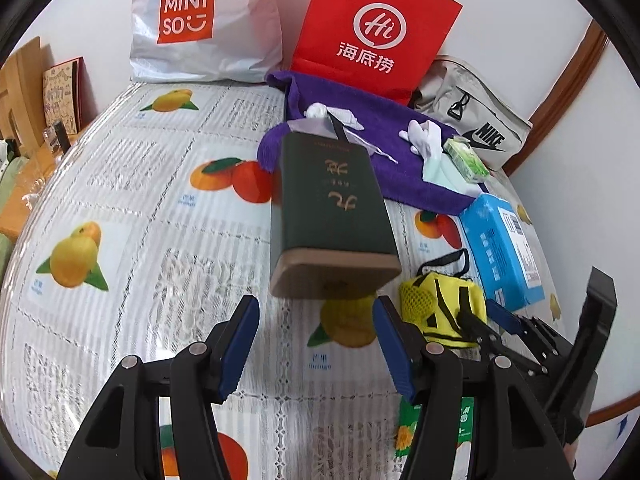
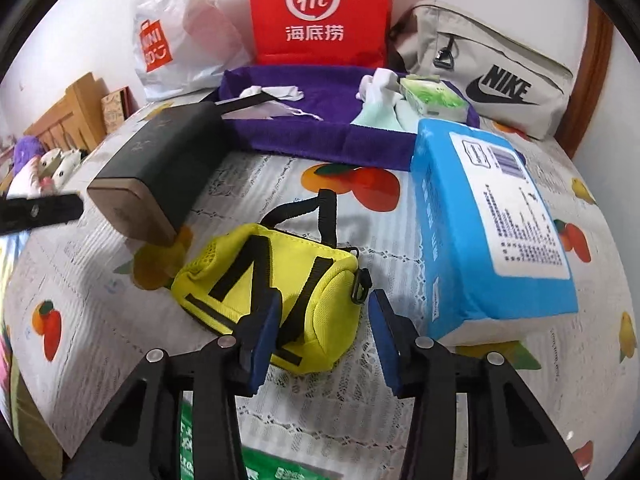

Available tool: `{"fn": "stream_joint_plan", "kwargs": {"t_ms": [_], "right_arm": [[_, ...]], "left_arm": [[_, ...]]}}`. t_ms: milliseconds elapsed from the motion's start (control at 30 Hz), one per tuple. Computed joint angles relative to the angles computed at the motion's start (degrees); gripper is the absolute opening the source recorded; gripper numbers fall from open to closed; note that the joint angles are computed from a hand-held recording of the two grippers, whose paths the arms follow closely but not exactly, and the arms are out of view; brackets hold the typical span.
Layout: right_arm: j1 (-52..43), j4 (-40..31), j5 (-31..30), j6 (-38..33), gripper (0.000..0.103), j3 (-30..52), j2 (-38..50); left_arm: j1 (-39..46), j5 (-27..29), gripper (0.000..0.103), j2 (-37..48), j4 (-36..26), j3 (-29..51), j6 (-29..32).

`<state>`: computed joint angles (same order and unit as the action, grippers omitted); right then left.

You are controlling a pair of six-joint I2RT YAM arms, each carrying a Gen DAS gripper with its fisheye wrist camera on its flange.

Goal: Organize soft objects
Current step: 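Grasp the yellow bag's black strap with the right tool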

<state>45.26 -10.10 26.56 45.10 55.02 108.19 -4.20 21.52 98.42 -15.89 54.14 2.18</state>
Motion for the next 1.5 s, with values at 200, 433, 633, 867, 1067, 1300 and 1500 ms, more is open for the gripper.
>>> {"fn": "stream_joint_plan", "kwargs": {"t_ms": [200,433,633,867,1067,1300,1500], "right_arm": [[-1.35,4.1,-2.25,2.4,0.046,-1.46,1.49],[0.06,4.53,-0.66,0.68,0.073,0.29,4.0],[-0.47,5.87,-2.56,-0.77,0.083,-0.04,3.94],[-0.58,7.54,-3.19,-0.95,0.089,-0.71,3.89],[0.37,6.83,-1.61,0.74,0.085,-0.14,4.17],[1.03,12.44,-2.28,1.74,0.038,-5.92,0.49],[2.32,15.86,-3.48,4.7,0.032,-13.11,-6.04]], "left_arm": [[0.32,1.58,0.057,0.29,2.25,-2.5,1.35],[2.51,3.25,0.057,1.91,4.32,-4.72,1.68],[3.59,1.68,0.057,2.51,5.12,-6.62,2.79],[3.55,1.29,0.059,1.23,6.66,-9.31,4.78],[2.85,1.06,0.063,-0.17,7.66,-11.36,5.29],[2.06,1.06,0.062,-3.39,7.88,-14.99,5.43],[-0.41,-0.43,0.062,-6.17,7.37,-17.11,5.34]]}}
